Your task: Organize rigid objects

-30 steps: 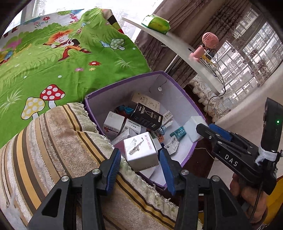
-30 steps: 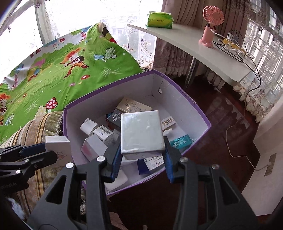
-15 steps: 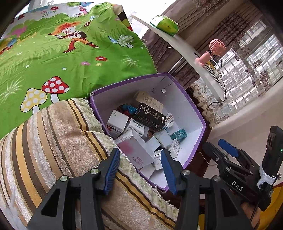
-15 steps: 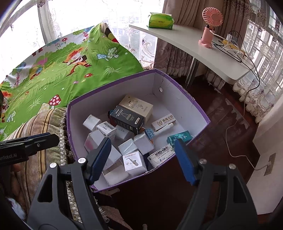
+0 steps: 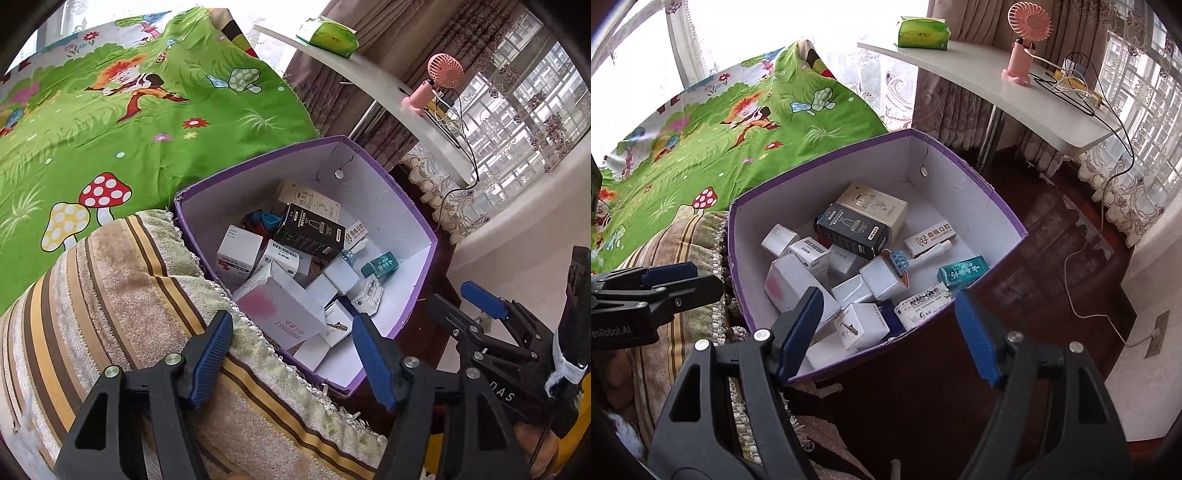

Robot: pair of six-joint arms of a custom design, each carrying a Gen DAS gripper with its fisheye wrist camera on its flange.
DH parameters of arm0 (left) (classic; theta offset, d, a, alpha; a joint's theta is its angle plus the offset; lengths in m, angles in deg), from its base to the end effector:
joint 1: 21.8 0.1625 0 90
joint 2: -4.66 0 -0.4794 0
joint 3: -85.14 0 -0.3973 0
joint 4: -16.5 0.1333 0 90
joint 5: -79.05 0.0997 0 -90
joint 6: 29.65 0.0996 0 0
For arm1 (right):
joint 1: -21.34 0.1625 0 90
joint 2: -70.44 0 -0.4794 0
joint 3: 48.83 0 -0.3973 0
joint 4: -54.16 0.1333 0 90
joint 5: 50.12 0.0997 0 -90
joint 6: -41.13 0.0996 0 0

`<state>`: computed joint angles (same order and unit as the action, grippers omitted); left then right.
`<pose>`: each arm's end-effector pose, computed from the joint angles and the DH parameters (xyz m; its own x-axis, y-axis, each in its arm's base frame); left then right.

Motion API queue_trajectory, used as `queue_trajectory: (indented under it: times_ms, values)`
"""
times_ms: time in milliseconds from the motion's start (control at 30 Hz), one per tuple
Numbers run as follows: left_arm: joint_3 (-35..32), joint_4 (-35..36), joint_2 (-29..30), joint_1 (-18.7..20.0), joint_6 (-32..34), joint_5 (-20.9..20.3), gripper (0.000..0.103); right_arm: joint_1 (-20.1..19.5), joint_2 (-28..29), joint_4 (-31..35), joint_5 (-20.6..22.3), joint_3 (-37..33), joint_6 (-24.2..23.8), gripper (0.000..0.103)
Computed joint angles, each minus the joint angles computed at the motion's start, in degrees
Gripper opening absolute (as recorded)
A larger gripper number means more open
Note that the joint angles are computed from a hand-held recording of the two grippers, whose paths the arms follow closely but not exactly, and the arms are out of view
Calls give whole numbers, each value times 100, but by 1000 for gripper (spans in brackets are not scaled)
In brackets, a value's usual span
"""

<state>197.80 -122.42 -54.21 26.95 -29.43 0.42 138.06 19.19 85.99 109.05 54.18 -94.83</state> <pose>-0.2632 -0.5321 0.1465 -0.7235 0.6619 -0.1961 0.6597 0.7466 0.0856 0.2386 -0.3846 0.1780 -0.5727 0.5691 0.5901 -0.0678 0.6844 -0.7259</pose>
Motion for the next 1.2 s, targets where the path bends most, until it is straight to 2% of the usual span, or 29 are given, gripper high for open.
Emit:
queue_trajectory:
  times_ms: [200,333,1200]
  values:
    - [-39,82,22,30,128,-96,70,-16,3,-45,-63,7,-50,77]
    - [-86,84,5,151,103,-388,71,-12,11,-69,-64,2,-99,77]
    - [-64,123,12,100,179,-265,72,-64,-11,-96,-150,51,-72,77]
